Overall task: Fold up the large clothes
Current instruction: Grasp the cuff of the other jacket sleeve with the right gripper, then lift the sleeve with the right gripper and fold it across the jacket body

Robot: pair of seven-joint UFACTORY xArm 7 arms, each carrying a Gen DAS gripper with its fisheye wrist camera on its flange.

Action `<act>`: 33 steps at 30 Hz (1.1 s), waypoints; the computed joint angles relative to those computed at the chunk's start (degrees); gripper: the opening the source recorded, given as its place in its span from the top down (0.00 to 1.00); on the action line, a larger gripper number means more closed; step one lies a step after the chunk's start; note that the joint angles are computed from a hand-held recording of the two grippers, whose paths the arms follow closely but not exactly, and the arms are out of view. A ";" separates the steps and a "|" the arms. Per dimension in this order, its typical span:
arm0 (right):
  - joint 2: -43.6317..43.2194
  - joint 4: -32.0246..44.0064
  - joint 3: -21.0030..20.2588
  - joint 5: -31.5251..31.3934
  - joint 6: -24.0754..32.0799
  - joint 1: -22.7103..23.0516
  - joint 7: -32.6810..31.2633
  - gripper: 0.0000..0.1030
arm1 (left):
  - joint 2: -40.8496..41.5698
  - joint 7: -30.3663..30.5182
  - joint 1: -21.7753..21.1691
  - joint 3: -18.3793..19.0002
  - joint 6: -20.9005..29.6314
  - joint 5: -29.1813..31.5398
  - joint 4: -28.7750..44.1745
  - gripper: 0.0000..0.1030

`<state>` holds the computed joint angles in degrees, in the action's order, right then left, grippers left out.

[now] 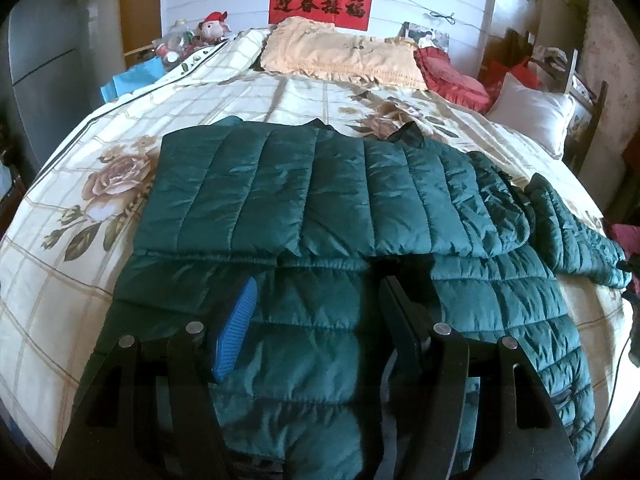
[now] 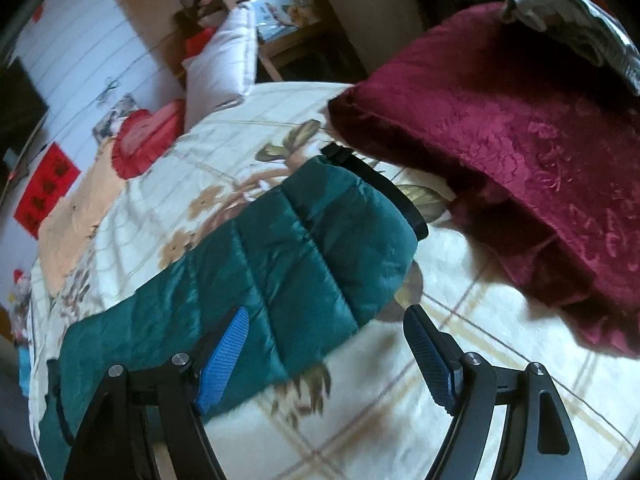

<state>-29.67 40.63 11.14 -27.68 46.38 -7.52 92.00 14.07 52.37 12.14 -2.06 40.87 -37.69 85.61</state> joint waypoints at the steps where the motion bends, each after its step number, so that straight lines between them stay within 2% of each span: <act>1: 0.37 0.28 0.76 -1.41 0.30 -0.98 1.37 0.24 | 0.07 -0.03 0.00 0.06 -0.14 0.14 0.08 0.38; 5: 2.48 1.64 0.77 -4.46 1.24 -2.38 4.15 0.25 | 0.46 -0.52 0.16 0.23 -0.28 0.73 0.63 0.38; 7: 3.47 2.51 0.37 -5.54 2.39 -2.25 3.71 0.48 | 0.77 -0.99 0.33 0.30 -0.31 1.04 1.01 0.38; 8: 3.87 2.79 -0.02 -5.94 2.70 -2.09 3.40 0.64 | 0.68 -1.08 0.43 0.26 -0.32 1.07 0.92 0.38; 11: 2.24 1.59 -1.02 -6.27 0.71 -1.60 4.29 0.84 | 0.98 -1.19 0.83 0.17 -0.10 0.91 1.42 0.38; 12: 1.47 1.64 -0.84 -6.77 0.54 -1.41 3.73 0.87 | 1.00 -1.17 0.95 0.11 -0.05 0.73 1.52 0.38; 21: -1.37 8.89 3.29 -9.18 0.57 0.97 -3.60 0.90 | 0.29 -0.33 1.63 -0.15 1.79 -1.57 1.90 0.38; 27: 7.75 21.75 6.78 -11.16 -1.04 4.28 -10.68 0.90 | -0.19 1.00 2.06 0.25 2.42 -3.72 2.94 0.38; 33: 19.52 33.35 6.96 -13.90 -2.27 9.94 -13.31 0.90 | 0.06 1.62 2.80 0.70 2.72 -4.00 4.13 0.38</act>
